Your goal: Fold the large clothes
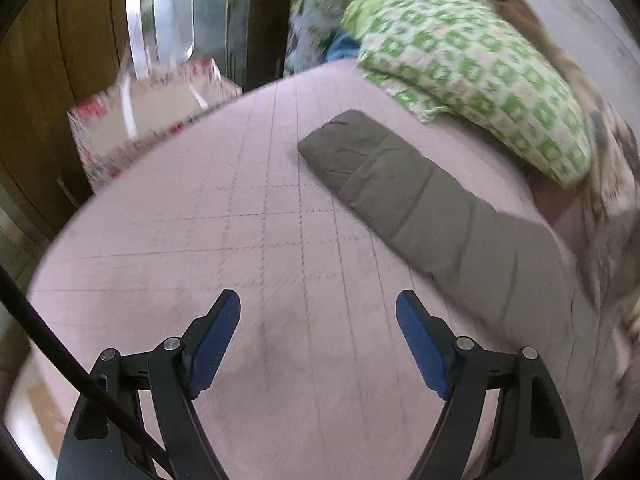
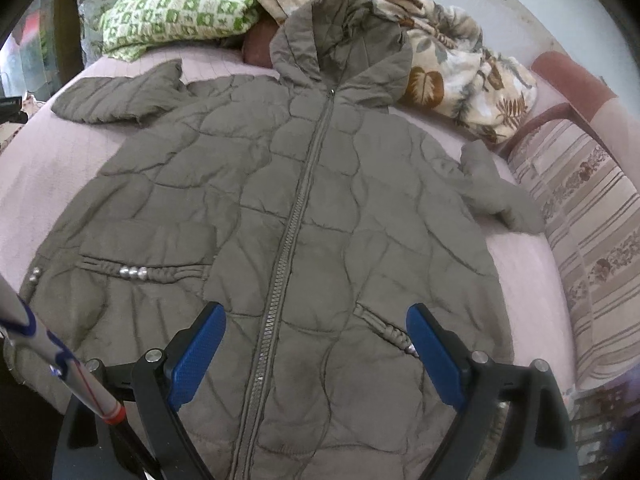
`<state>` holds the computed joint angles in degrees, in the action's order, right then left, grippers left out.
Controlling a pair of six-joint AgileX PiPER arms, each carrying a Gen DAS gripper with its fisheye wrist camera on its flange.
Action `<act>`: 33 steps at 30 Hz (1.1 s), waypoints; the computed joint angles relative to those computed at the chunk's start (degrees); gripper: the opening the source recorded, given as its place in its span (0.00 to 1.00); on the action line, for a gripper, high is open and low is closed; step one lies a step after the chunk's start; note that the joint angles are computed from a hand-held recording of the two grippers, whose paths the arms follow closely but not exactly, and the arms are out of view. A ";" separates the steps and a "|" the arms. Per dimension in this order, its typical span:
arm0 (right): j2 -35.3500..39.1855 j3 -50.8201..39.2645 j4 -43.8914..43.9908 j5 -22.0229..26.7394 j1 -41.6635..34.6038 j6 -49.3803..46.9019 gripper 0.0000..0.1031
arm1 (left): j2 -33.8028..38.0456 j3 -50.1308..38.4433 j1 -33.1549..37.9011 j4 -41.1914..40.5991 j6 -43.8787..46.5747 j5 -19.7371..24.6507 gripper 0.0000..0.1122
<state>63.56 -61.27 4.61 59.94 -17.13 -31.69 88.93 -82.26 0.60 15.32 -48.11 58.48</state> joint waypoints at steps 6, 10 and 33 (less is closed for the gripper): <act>4.15 0.84 -3.49 -2.94 0.64 3.83 0.92 | 12.08 -8.61 9.60 -13.06 7.08 -4.63 0.71; 6.73 1.43 -5.97 -4.39 1.08 6.44 0.92 | 19.07 -14.52 13.57 -20.84 10.39 -6.15 0.71; 13.00 0.70 -4.72 -8.21 -1.72 5.63 0.91 | 30.96 -42.81 8.55 -13.03 8.17 5.64 0.11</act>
<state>76.56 -60.57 -0.11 51.73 -18.85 -26.06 119.89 -125.07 9.15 2.29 -39.94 64.12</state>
